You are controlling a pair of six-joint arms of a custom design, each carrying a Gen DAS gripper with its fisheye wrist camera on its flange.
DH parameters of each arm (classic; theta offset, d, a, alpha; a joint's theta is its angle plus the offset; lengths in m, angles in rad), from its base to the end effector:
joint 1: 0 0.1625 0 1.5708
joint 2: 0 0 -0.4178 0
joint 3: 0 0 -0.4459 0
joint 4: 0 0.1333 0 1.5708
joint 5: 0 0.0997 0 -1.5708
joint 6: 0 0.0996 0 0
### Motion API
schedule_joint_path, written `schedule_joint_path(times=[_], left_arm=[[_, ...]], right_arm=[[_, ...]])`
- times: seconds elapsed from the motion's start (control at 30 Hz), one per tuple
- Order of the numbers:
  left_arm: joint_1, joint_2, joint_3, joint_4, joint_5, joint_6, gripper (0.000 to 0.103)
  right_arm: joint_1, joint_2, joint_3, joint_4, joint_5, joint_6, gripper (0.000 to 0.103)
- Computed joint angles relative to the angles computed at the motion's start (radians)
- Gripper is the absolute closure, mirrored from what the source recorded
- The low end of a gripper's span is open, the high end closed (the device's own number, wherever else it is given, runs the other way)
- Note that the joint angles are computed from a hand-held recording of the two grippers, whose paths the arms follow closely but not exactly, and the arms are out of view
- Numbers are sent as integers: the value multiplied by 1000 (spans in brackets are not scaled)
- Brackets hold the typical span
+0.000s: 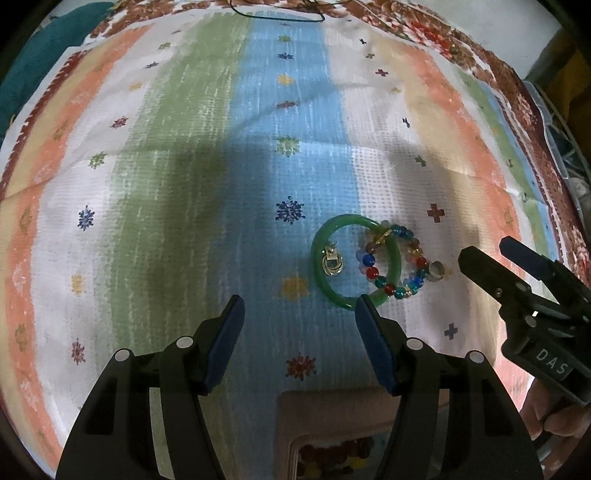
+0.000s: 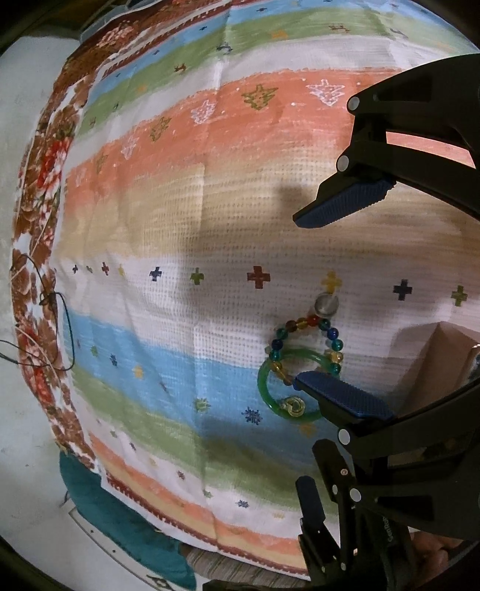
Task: Organize jewelry
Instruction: 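Move both open tools forward toward the green bangle and multicolour bracelet, then grasp the green jade bangle rim with the left tool while the right grasps the multicolour bracelet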
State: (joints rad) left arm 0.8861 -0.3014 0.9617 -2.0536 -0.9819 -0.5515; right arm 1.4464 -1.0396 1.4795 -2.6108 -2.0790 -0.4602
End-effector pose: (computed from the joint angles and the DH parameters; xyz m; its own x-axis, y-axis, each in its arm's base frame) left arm -0.3818 -0.7658 -0.0861 -0.8220 0.1132 -0.5582 0.2252 0.9648 -0.1361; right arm -0.0084 -0.7513 0.3173 -0.7916 -0.0223 0.6106 -0.2781 0.9030 -0.3276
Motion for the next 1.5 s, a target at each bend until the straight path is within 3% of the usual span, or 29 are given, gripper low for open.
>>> schedule_joint_path(times=[0.5, 0.57, 0.97, 1.2, 1.27, 1.4, 1.5], left_arm=[[15, 53, -79, 47, -13, 37, 48], [16, 62, -91, 55, -15, 40, 49], [30, 86, -127, 82, -45, 46, 54], [33, 102, -144, 77, -25, 54, 60], [34, 101, -143, 76, -25, 57, 60], [35, 99, -140, 88, -8, 44, 74], [37, 90, -128, 89, 2, 37, 87]], right_arm=[[0, 71, -65, 37, -55, -24, 23], [0, 81, -73, 42, -64, -23, 28], [-6, 122, -113, 55, -93, -22, 31], [-7, 137, -123, 41, -102, -37, 34], [-4, 143, -124, 27, -126, -51, 43], [-4, 146, -123, 13, -141, -65, 48], [-4, 147, -126, 9, -148, -66, 58]])
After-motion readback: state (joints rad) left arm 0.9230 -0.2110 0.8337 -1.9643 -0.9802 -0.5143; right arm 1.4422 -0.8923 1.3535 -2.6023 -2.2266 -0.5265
